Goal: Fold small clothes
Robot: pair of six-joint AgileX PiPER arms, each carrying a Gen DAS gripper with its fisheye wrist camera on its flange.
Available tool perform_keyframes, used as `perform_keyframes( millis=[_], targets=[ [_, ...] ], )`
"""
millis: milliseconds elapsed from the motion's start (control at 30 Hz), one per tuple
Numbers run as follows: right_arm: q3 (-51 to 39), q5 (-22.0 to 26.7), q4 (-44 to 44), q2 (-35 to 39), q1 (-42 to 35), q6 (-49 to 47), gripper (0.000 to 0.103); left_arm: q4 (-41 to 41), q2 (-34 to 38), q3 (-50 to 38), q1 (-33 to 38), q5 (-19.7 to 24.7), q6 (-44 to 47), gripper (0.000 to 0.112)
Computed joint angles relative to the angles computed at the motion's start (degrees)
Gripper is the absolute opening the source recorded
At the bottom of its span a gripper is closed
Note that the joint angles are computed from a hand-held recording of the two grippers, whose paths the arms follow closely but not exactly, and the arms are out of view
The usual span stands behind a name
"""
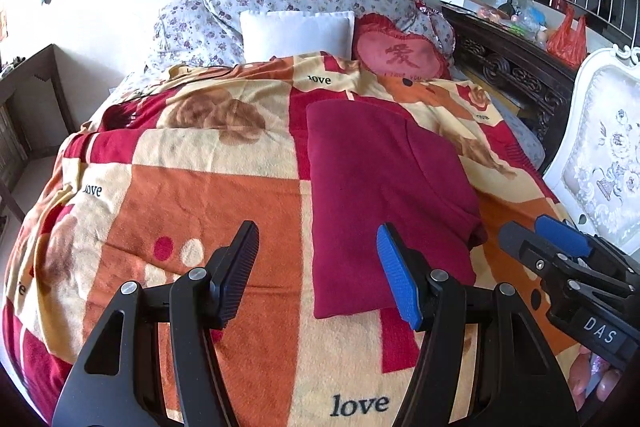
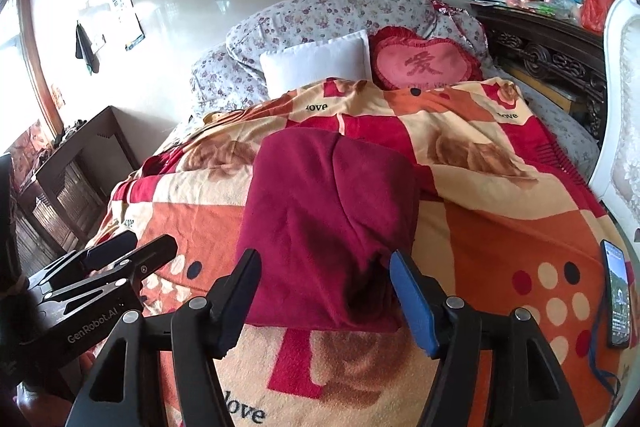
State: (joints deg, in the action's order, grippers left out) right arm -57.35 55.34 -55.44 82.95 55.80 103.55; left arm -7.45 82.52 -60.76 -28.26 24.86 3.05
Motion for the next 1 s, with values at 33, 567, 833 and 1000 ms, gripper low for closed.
perform_keyframes(
  millis=[33, 567, 833, 1000],
  targets=[
    [0.0, 0.0, 0.1, 0.0, 0.1, -0.1, 0.065, 0.0, 0.0, 0.0, 0.0, 0.1, 0.1, 0.062],
    [10.3, -29.4, 4.8, 3.0, -28.1, -8.1, 0.074, -36.4, 23.5, -15.0, 10.4, 16.5, 24.0, 0.062],
    [11.2, -49.1, 3.6, 9.7, -39.9, -10.5, 0.084, -40.2, 37.4, -30.0, 10.4, 24.8, 23.0, 0.079],
    [12.2, -63.1, 1.1, 13.7, -46.2, -7.2, 0.084, -41.6, 41.4, -34.6, 9.8, 27.3, 23.2, 0.087]
  ],
)
